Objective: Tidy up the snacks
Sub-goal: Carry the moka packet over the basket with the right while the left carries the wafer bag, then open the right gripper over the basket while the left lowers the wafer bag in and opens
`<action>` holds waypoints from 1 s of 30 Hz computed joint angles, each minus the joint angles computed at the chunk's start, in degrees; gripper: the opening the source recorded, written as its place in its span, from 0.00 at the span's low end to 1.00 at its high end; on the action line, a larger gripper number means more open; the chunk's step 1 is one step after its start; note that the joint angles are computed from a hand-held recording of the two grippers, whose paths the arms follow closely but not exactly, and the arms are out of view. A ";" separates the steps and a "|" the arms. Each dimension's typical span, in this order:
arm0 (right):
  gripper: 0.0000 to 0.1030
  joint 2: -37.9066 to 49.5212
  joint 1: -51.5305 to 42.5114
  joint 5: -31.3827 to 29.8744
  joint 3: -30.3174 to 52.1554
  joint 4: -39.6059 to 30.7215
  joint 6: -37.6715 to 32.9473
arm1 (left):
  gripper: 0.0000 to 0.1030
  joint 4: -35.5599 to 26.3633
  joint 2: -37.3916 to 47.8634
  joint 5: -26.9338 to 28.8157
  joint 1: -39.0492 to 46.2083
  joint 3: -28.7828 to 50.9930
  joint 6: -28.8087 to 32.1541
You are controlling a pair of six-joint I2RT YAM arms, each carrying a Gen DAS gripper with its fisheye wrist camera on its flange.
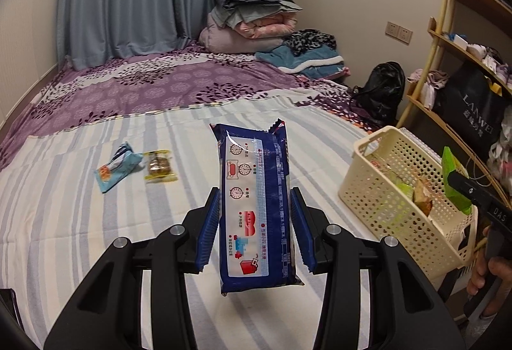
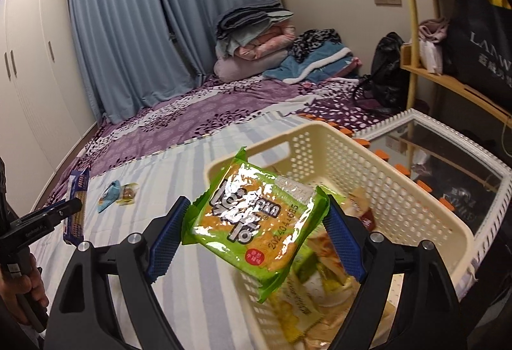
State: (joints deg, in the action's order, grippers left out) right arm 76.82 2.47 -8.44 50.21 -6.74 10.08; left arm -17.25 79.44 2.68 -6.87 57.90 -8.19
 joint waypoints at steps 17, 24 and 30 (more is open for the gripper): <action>0.90 -3.87 -7.99 -3.29 -5.38 3.15 0.94 | 0.43 -2.32 5.96 -0.97 -11.36 9.15 -0.71; 0.90 -5.05 -8.80 -1.78 -6.83 4.44 -2.10 | 0.43 -3.25 11.68 1.89 -15.87 15.96 -1.49; 0.90 -4.22 -11.12 -3.75 -7.45 5.29 -2.04 | 0.43 -4.08 16.10 1.63 -19.59 21.25 -1.86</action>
